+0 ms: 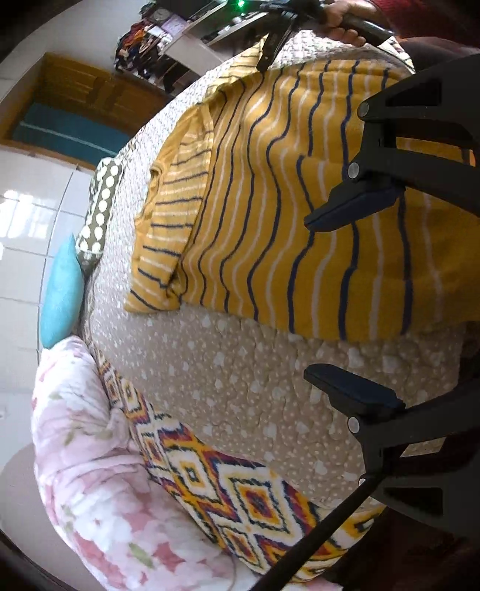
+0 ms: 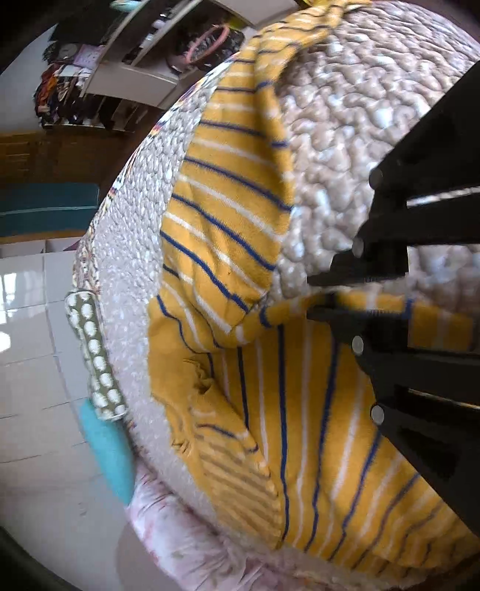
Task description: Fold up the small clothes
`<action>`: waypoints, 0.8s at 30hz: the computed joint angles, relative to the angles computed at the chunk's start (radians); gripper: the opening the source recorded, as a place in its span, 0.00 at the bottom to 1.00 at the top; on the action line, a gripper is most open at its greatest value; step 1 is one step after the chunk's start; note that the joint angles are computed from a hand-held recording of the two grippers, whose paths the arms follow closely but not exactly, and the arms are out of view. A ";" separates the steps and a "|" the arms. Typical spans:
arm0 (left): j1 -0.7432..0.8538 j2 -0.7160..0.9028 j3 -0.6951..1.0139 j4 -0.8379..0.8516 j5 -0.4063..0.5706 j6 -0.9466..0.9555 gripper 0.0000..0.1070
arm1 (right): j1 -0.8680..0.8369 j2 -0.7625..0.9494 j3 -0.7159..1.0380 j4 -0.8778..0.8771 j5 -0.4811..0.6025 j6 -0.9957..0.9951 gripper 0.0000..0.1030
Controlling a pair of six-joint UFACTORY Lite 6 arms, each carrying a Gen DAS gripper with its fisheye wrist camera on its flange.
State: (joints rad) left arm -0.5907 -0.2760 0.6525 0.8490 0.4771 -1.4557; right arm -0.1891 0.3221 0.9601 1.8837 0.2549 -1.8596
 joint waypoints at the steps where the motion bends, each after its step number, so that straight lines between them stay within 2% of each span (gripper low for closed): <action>1: -0.010 0.000 0.002 0.007 0.006 -0.009 0.71 | -0.058 -0.029 -0.046 0.026 0.049 -0.029 0.42; 2: -0.018 0.001 0.003 0.013 0.010 -0.015 0.72 | -0.122 -0.053 -0.088 0.032 0.095 -0.042 0.48; 6: -0.035 0.034 0.014 -0.009 -0.005 -0.013 0.72 | -0.409 -0.064 -0.155 -0.068 0.245 0.035 0.50; 11: -0.071 0.074 0.046 -0.016 0.008 -0.013 0.72 | -0.749 0.088 -0.035 -0.230 0.425 0.226 0.52; 15: -0.109 0.116 0.090 -0.010 0.028 -0.020 0.72 | -0.848 0.229 0.124 -0.276 0.525 0.410 0.56; 18: -0.131 0.128 0.109 -0.013 0.029 -0.019 0.72 | -0.829 0.284 0.222 -0.272 0.496 0.495 0.57; 19: -0.138 0.129 0.113 -0.014 0.032 -0.016 0.72 | -0.831 0.301 0.260 -0.303 0.488 0.529 0.55; 20: -0.145 0.126 0.115 -0.016 0.037 -0.012 0.72 | -0.819 0.326 0.308 -0.334 0.472 0.567 0.29; 21: -0.151 0.117 0.113 -0.016 0.043 -0.010 0.72 | -0.807 0.358 0.382 -0.406 0.458 0.646 0.12; 22: -0.153 0.106 0.108 -0.013 0.047 -0.010 0.72 | -0.796 0.373 0.432 -0.443 0.430 0.692 0.06; 24: -0.150 0.067 0.082 -0.003 0.052 -0.016 0.72 | -0.774 0.367 0.495 -0.493 0.335 0.741 0.06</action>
State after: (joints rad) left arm -0.7407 -0.2094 0.7346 0.8457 0.5293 -1.4713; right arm -0.9631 0.6889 1.4548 1.3907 0.5895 -1.1188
